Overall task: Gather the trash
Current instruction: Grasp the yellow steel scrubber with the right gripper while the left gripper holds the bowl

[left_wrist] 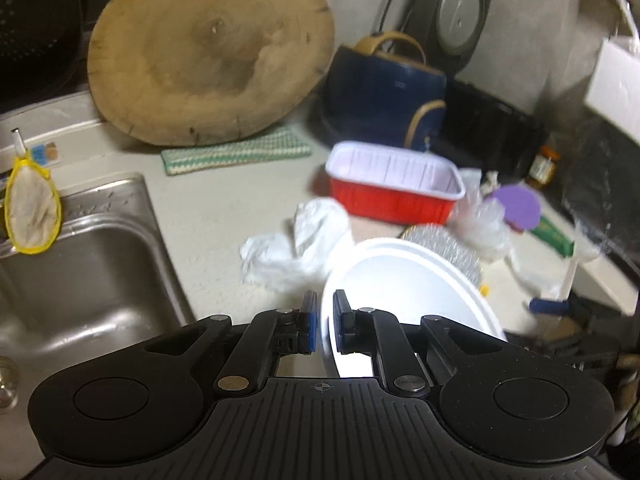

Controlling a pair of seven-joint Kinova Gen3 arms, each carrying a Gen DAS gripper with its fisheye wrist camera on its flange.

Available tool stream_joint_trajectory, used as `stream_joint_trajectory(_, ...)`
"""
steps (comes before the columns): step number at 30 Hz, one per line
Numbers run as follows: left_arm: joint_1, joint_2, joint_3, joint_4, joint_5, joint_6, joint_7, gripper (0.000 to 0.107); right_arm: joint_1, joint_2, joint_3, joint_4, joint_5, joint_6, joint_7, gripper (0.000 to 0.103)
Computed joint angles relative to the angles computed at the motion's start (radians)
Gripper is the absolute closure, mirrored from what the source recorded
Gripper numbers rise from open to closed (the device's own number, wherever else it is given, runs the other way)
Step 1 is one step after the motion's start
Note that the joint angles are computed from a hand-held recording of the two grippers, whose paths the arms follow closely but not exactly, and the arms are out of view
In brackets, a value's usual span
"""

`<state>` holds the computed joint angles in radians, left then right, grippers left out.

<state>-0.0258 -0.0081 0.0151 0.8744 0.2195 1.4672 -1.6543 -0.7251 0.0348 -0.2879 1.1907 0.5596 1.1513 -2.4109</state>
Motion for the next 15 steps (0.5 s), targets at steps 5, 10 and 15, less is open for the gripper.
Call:
stream_joint_trajectory(5,0.022,-0.016,0.017,0.056,-0.044,-0.021,-0.024,0.095,-0.015,0.027,0.0,-0.038,0.002,0.047,0.039,0.0)
stream_joint_trajectory(10,0.045,-0.034,0.027,0.104,-0.079,-0.059,-0.044,0.095,-0.061,0.067,0.018,-0.115,0.011,0.148,0.112,0.0)
stream_joint_trajectory(15,0.047,-0.033,0.018,0.11,-0.048,-0.063,-0.063,0.095,-0.064,0.101,0.053,-0.209,-0.061,0.222,0.191,0.0)
